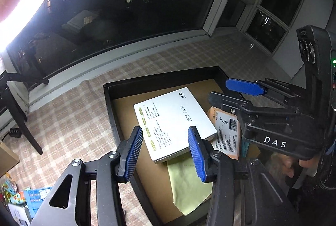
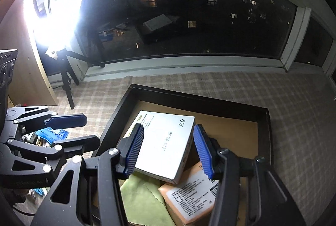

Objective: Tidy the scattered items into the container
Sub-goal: 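Carry the white box to the tray and release it, then grasp the AQUA sunscreen tube with the left gripper while the right grasps the blue tape measure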

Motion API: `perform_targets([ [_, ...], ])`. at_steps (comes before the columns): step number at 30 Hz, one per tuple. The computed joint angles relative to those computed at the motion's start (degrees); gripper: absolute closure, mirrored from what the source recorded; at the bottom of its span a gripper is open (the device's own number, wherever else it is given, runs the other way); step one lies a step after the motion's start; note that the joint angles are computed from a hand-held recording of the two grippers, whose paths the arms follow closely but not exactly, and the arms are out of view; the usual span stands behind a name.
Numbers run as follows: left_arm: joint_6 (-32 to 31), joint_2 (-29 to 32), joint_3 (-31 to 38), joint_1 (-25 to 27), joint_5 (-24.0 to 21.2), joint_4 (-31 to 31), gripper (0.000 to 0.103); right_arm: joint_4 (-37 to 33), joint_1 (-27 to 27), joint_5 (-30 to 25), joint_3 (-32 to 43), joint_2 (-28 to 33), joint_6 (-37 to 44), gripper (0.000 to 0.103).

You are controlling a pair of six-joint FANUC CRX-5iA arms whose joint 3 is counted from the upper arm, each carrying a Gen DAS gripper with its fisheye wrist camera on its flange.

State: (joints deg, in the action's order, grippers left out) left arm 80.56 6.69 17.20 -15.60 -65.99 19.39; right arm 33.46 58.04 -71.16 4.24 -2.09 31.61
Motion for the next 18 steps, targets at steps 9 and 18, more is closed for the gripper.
perform_targets([
  [9, 0.2, -3.2, -1.7, 0.9, -0.1, 0.1, 0.061, 1.9, 2.5, -1.9, 1.4, -0.1, 0.0, 0.054],
  [18, 0.6, -9.0, -3.4, 2.3, -1.0, -1.4, 0.061, 5.2, 7.6, -5.2, 4.0, -0.1, -0.3, 0.054],
])
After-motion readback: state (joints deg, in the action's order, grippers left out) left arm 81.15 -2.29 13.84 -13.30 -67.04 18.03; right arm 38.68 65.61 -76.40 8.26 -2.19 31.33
